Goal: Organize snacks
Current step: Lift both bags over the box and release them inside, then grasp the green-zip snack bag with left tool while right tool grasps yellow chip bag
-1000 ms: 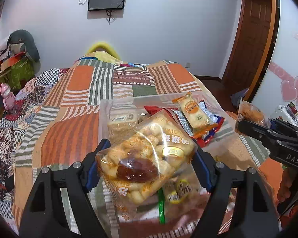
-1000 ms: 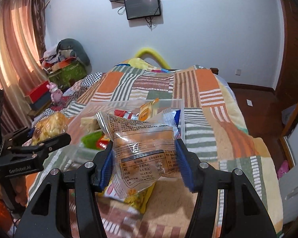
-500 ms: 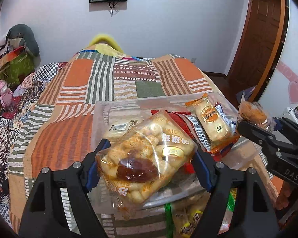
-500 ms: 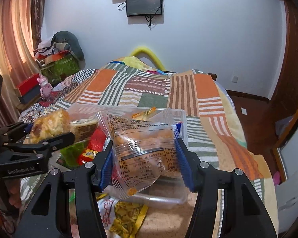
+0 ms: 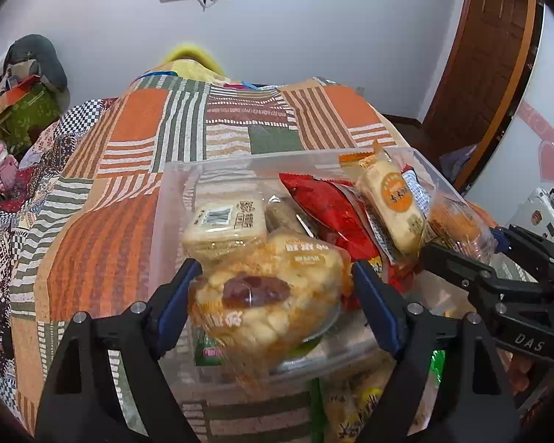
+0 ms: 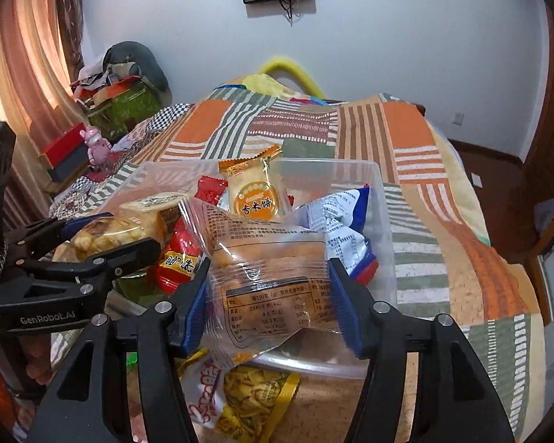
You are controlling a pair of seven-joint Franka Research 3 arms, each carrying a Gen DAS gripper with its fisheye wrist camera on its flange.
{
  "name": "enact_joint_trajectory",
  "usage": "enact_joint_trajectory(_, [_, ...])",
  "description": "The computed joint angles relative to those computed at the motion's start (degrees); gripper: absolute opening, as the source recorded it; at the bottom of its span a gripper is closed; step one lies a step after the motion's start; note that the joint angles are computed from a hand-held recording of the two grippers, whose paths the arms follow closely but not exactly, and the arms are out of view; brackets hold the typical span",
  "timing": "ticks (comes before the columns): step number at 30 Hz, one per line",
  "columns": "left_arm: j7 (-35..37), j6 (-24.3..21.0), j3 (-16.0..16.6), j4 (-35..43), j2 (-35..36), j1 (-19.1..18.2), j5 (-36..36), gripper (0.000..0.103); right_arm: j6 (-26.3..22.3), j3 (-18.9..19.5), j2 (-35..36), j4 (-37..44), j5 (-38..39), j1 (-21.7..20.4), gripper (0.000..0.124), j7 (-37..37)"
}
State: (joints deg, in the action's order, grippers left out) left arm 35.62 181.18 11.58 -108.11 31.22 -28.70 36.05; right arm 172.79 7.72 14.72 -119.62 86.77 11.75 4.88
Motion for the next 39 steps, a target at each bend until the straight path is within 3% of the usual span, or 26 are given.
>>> enact_joint_trajectory(9, [-5.67,4.37,12.65,-6.84,-4.65,-11.67,1.76,0.091,-1.04,-0.38,-3.46,-3.60,-2.07,-0.23,0.069,2.51])
enact_joint_trajectory(16, [-5.69,8.05,29.01,-14.59,-8.09,-28.48,-0.51,0.094,-2.74,-1.83,-7.64,-6.97,1.24,0.20,0.074,-0.10])
enact_joint_trajectory(22, [-2.09,8.12,35.19,-20.14,-10.16,-36.96,-3.84,0.096,-2.75,-3.12,-11.00,-10.46,3.96,1.20,0.078,-2.86])
enact_joint_trajectory(24, [-0.65,7.69,34.46,-21.46,-10.89,-37.31,-4.83,0.096,-2.56,-3.40,-11.67,-11.50,4.21,1.56,0.078,-3.07])
enact_joint_trajectory(27, [1.93,7.43,29.79,-22.55,-11.75,-34.26,-6.18,0.096,-2.35,-3.74,-12.22,-12.74,3.58,1.89,0.078,-2.39])
enact_joint_trajectory(33, [5.39,3.95,15.05,-19.95,-10.38,-22.58,-9.29,0.096,-2.77,-4.25,-12.73,-14.71,2.42,1.82,0.078,-0.42])
enact_joint_trajectory(34, [5.60,3.35,11.26,-18.89,-9.84,-19.19,-9.57,0.096,-2.82,-4.30,-12.65,-14.86,1.75,1.81,0.078,0.44])
enact_joint_trajectory(36, [4.82,3.19,7.78,-17.57,-8.89,-16.15,-9.30,0.096,-2.71,-4.29,-12.17,-14.89,0.56,1.83,0.078,1.88])
enact_joint_trajectory(38, [4.14,3.18,6.24,-16.24,-7.94,-14.85,-8.79,0.096,-2.58,-4.22,-12.00,-15.48,0.89,1.77,0.078,1.75])
enact_joint_trajectory(39, [3.46,3.08,6.95,-15.57,-7.39,-15.63,-8.36,0.096,-2.65,-4.24,-11.38,-15.31,-0.29,1.75,0.078,3.00])
